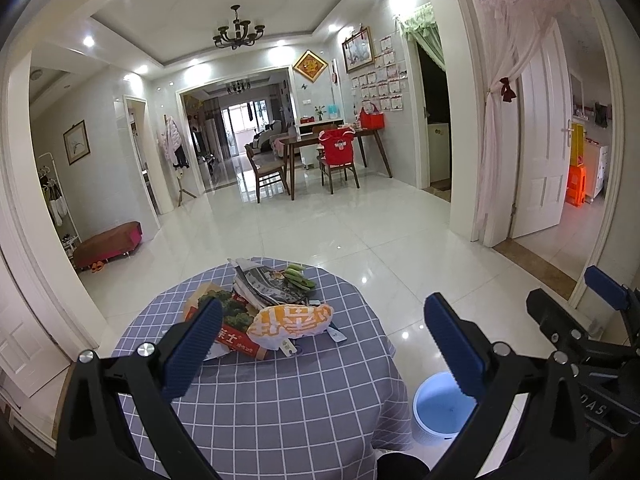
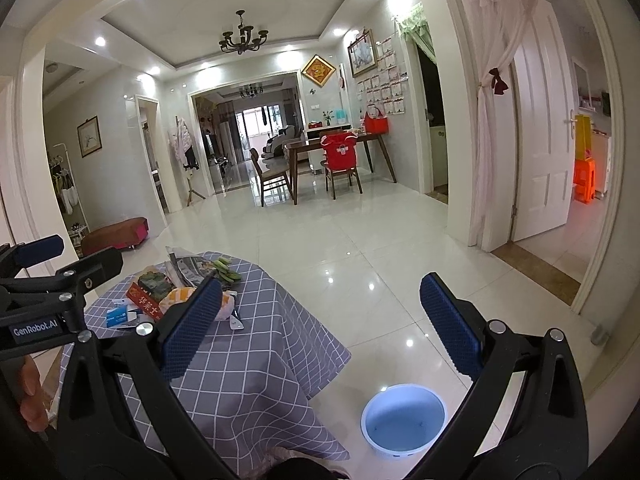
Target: Collect trash
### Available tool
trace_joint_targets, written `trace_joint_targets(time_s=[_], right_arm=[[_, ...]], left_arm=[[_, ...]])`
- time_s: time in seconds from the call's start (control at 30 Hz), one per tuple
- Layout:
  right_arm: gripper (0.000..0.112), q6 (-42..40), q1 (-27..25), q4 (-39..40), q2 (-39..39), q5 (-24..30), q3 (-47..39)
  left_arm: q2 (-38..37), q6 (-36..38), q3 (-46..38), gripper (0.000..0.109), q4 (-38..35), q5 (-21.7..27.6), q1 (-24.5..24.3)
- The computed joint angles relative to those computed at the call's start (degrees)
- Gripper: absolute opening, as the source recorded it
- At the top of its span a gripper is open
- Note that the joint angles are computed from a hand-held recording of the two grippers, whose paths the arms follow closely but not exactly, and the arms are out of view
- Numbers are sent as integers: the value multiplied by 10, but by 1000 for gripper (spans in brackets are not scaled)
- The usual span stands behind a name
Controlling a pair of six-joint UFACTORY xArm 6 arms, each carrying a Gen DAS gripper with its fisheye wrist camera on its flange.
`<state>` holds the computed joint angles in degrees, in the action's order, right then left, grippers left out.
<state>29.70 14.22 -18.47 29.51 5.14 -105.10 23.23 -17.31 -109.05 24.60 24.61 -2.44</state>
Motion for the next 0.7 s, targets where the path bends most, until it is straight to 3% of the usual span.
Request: trace_joint_targets(time_s=[0.53, 0.7], right_arm=[[97, -63, 2, 70, 10, 20, -19], [97, -118, 6, 126, 28, 31, -45]], left_arm=[[31, 33, -36, 99, -25, 17, -3], [36, 29, -43, 99, -21, 25, -3]])
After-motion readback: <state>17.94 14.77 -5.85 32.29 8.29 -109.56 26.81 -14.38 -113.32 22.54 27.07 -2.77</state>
